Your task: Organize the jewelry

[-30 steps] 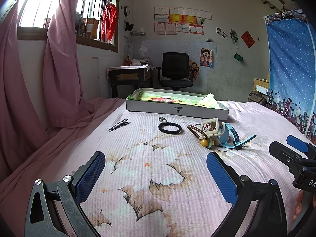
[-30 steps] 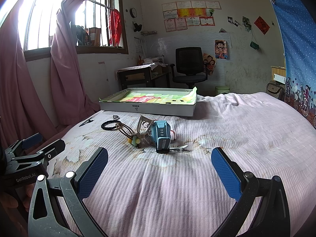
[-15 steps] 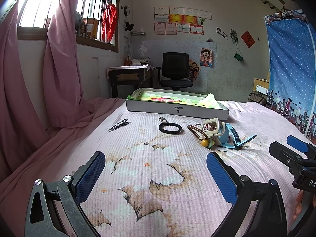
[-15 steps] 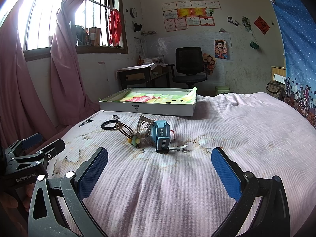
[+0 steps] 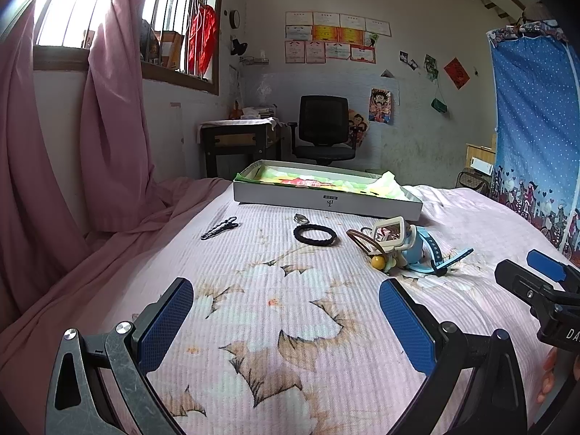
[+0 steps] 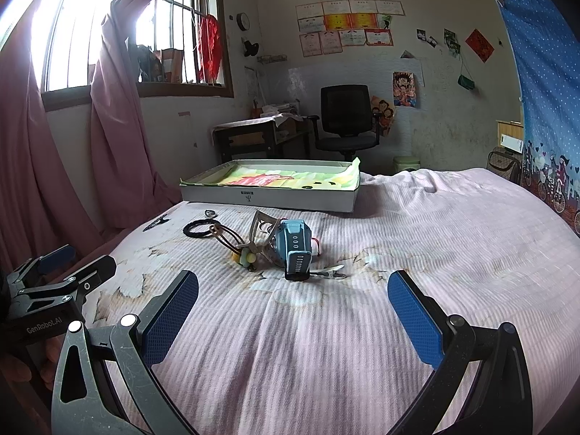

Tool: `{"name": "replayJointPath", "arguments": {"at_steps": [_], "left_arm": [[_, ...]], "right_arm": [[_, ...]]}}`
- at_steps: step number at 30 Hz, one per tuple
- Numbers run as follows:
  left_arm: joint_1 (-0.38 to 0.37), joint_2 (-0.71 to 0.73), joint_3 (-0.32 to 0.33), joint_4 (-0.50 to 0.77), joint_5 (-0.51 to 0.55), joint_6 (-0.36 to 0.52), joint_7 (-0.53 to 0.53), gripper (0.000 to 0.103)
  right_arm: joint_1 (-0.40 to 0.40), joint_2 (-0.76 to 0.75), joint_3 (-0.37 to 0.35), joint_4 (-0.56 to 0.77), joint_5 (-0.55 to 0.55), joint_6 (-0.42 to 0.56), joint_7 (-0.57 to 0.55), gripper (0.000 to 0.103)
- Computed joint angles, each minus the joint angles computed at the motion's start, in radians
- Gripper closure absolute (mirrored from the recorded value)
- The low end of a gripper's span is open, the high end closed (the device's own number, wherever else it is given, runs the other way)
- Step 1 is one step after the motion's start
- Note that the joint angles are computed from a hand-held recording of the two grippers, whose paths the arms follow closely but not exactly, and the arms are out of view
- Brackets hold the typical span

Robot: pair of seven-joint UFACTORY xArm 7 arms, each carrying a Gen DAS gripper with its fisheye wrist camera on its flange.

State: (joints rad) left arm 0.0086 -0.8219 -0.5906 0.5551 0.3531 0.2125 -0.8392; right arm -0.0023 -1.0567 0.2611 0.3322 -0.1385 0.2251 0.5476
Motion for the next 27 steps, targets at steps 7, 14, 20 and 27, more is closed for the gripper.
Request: {"name": "replayJointPath", "arguments": {"at_steps": [7, 14, 20, 27], "left_arm": [[-0.032, 0.058, 0.069, -0.002, -0.038, -0.028, 0.015, 0.0], [-0.007, 0.182, 0.091, 0.074, -0.043, -0.038, 0.037, 0.0], [-0.041, 0.33, 0.142, 0.173, -0.017, -0.024, 0.111, 0.0], [-0.101, 0.49, 0.203, 0.302, 0.01, 0.027, 0.165, 0.016]], "right_arm": [[-0.02, 0.032, -0.013, 0.002, 0.003, -0.026, -0.002, 0.001], [-0.048, 0.1, -0.039, 0.045, 0.0, -0.037, -0.028, 0.001], [-0.05, 0.235, -0.076, 0.142, -0.004, -0.031, -0.091, 0.001], [-0.008, 0.395, -0.124, 0.24, 0.027, -0.007, -0.142, 0.014]]}}
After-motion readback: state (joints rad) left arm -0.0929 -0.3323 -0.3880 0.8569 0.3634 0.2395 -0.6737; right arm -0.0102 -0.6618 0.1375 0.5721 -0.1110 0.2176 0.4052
